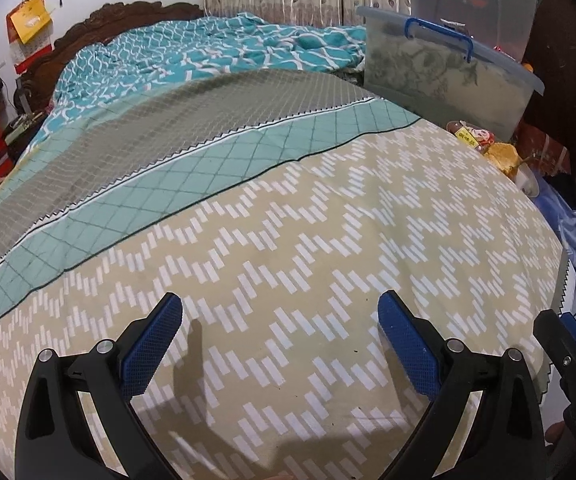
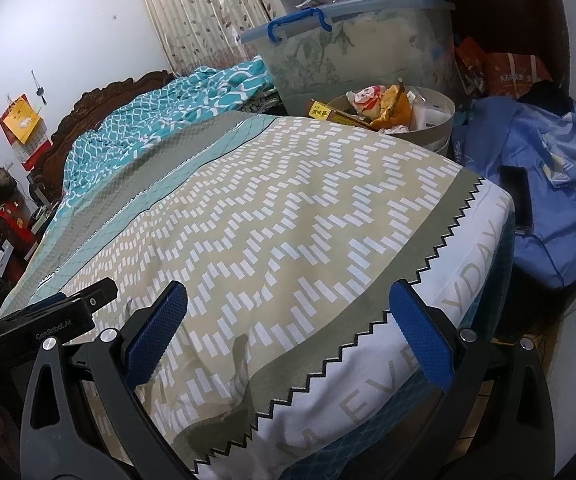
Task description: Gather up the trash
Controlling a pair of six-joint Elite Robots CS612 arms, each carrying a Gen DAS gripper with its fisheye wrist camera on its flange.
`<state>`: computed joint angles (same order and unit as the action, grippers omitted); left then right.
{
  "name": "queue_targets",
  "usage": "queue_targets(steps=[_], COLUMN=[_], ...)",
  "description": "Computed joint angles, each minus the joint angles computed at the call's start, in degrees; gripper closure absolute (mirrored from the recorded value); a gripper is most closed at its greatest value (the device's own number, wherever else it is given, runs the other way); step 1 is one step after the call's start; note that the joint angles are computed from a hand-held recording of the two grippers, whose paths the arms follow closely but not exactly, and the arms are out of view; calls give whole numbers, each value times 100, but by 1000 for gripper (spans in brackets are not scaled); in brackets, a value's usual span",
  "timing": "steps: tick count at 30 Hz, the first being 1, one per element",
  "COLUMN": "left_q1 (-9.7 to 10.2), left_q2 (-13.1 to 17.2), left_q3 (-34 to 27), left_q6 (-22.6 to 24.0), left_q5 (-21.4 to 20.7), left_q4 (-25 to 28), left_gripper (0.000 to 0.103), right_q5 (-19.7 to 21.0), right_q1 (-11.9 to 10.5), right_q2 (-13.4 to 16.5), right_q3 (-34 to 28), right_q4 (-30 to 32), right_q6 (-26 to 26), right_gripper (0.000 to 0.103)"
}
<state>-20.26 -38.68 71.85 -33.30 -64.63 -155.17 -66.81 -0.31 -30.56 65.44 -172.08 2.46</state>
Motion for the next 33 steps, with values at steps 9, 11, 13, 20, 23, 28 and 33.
queue_targets(steps=[9, 11, 13, 20, 23, 28, 33], left_q1=[-31, -34, -43, -46, -39, -33, -32], left_q2=[7, 5, 9, 6, -4, -10, -10], left_q3=[-3, 2, 3, 2, 16, 23, 24], left_q6=[143, 151, 151, 116, 97, 89, 35], left_q5=[160, 179, 191, 204, 191, 183, 205], left_q4=[-54, -59, -70, -67, -74, -72, -46], left_gripper=[9, 9, 9, 9, 9, 9, 9], right_q5=[26, 11, -13, -256, -241, -204, -162], right_q1=[7, 12, 19, 80, 76, 74, 67], right_q2=[-13, -11, -6, 8, 10, 13, 20], right_q3=[-7, -4, -4, 2, 11, 13, -3], right_q4=[177, 169, 154, 76, 51, 33, 32], right_q6=[-121, -152, -199, -516, -520, -508, -482], right_gripper=[3, 3, 3, 3, 3, 3, 3])
